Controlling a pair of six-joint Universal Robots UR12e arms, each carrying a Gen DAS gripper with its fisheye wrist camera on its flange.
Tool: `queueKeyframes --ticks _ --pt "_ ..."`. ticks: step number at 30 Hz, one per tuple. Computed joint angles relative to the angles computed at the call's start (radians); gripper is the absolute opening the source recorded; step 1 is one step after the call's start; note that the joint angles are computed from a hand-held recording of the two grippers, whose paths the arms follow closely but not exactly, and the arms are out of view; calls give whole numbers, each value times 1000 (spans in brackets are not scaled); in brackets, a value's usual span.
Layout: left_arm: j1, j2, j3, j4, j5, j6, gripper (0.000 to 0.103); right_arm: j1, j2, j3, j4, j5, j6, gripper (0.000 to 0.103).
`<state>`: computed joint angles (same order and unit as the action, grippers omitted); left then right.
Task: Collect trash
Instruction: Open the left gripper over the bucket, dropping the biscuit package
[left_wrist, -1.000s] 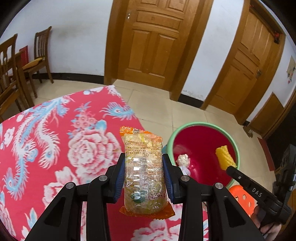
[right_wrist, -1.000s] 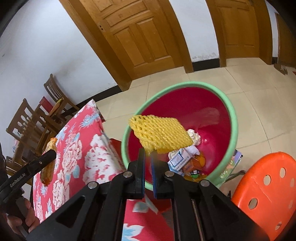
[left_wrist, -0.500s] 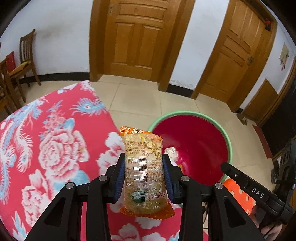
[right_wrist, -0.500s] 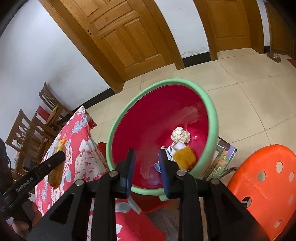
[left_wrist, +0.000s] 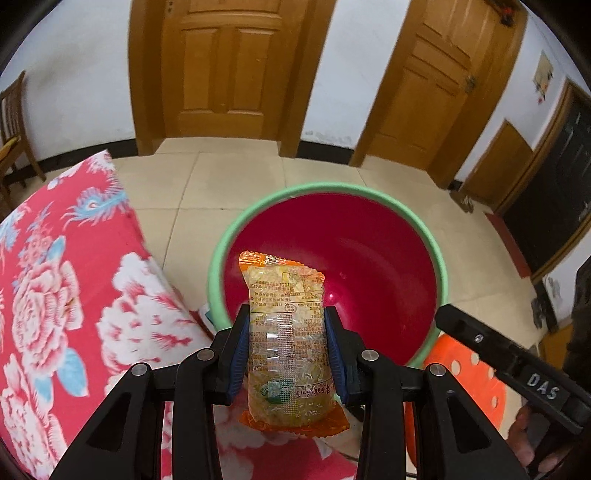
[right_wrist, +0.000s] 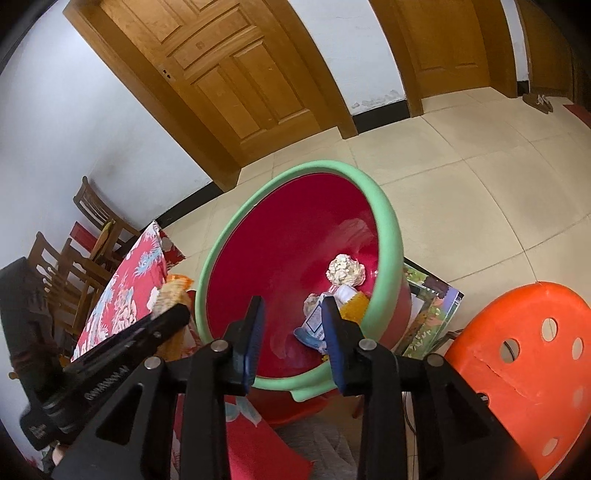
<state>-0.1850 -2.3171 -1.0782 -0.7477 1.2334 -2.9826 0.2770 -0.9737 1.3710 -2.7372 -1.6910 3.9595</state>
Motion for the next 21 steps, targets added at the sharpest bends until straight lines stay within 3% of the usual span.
queueKeyframes --ticks 5,9,21 --pt "-9 -14 20 -24 18 11 40 -5 -6 12 -5 -1 12 41" --pt "-9 -11 16 -9 25 9 54 -4 -7 13 -3 -3 15 42" --pt "8 29 -38 42 57 -53 58 11 -6 -2 5 -15 -15 56"
